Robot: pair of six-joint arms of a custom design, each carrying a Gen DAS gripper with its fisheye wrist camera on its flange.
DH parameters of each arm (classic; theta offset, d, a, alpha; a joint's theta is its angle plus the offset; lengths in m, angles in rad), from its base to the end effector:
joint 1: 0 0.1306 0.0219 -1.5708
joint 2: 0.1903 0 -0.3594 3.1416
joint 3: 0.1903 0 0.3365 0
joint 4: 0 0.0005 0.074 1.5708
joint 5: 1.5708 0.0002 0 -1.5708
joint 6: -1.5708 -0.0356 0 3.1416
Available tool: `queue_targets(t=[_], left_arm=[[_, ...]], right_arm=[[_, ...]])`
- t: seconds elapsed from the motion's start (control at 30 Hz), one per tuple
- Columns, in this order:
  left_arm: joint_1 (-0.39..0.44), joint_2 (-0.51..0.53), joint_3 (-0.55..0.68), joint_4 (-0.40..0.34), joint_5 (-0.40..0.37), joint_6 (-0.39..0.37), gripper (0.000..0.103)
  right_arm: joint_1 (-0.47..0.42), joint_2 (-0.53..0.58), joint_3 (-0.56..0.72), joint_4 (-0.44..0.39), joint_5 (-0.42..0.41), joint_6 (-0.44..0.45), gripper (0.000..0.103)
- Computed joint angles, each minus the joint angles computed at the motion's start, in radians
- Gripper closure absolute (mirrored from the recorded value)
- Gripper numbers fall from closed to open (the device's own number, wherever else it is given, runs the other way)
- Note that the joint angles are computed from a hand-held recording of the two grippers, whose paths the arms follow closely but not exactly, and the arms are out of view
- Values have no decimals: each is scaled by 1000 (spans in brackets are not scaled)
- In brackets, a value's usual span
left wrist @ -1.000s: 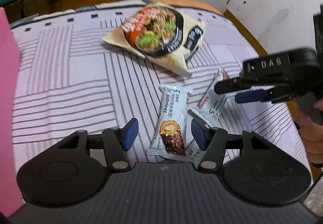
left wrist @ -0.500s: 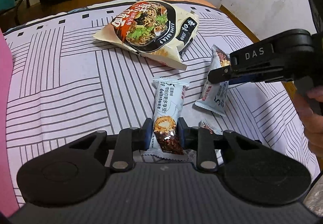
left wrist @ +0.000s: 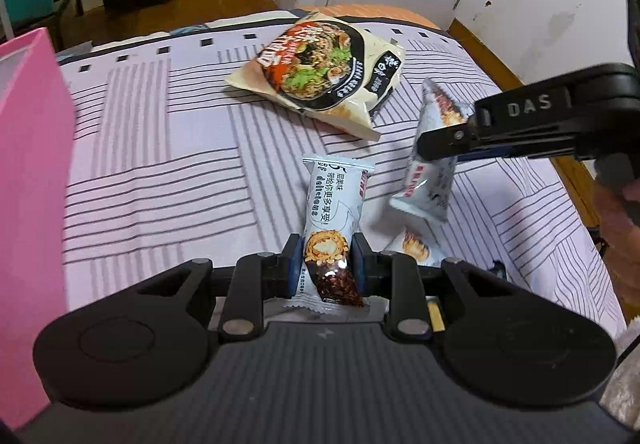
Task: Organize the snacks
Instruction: 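Grasp a white snack bar with the left gripper while the right grasps another, then carry both white snack bars into the pink box and open both grippers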
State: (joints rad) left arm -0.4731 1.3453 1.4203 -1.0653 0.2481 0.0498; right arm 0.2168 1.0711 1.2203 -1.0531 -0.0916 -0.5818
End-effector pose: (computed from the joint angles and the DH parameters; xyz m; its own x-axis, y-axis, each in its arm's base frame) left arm 0.3555 -0.1924 0.4241 -0.7714 0.3406 -0.5375 0.5238 0.8195 -0.2324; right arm 0.3049 0.0700 0.4368 -0.7892 0.3865 -0.4773 0.1966 0.8952 0.4000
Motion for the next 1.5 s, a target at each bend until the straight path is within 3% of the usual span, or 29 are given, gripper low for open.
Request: queue_targets(t=[0.1,0.33,0.53,0.77,1.03,1.2,1.5], left_arm=[[24,-23,21,-79,10,-12,78],[60,-149,0,-143,-32,-54,78],[131,-239,-15,-204,-2,-83,78],[268,-313,9,-282,61,-145,78],[473,-343,90,-333,176,-228,78],[607,-297,155,-371,222,-271,78],[711,-194,152,-273,202,-214,78]], right_arm=[[30,-29,-3,-4,-16,0,71],[165,-71,9,-12,24,-1,71],[309,-137,-15,-18,74,-50,71],[466,-142,75,-53,146,-58,71],[583,12,284,-72,165,27,71],[586,128,391,-38,123,83,71],[541,350,522,31,27,168,71]])
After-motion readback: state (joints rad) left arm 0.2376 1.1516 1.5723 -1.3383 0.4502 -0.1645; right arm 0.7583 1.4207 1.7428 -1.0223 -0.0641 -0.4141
